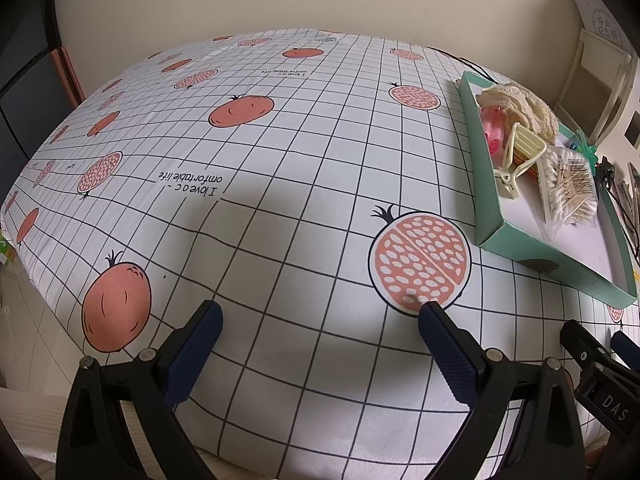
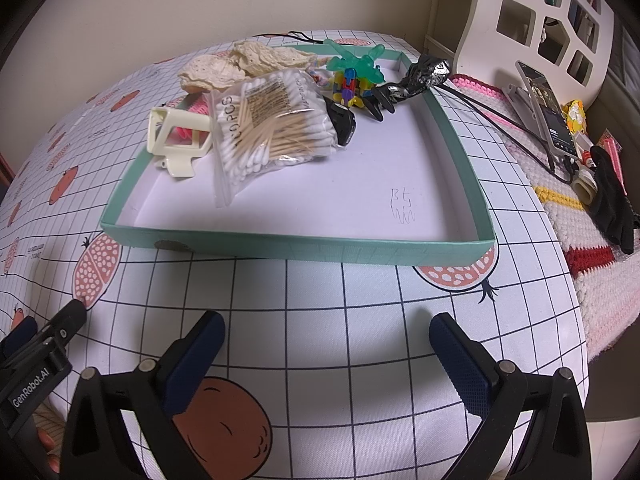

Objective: Organize objects

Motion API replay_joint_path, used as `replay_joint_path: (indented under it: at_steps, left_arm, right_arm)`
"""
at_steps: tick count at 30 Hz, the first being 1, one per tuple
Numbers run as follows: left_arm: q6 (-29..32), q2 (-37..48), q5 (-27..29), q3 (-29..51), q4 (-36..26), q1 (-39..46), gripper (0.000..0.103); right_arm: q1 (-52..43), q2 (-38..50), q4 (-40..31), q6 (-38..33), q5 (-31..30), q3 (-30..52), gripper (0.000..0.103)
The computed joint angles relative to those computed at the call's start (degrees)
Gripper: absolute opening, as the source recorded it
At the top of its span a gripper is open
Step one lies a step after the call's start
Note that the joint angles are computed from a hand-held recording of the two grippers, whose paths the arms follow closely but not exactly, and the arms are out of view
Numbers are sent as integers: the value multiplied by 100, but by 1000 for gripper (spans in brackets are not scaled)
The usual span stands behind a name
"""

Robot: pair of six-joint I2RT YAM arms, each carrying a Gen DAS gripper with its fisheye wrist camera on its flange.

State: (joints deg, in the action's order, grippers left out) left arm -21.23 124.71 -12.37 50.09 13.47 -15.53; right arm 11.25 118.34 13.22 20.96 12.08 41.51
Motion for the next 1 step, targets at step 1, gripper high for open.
replay_joint_path:
  at_steps: [1]
  left_arm:
    - [5,-2,3,-4,3,4,99]
  right_arm:
    - [0,0,0,0,0,0,103]
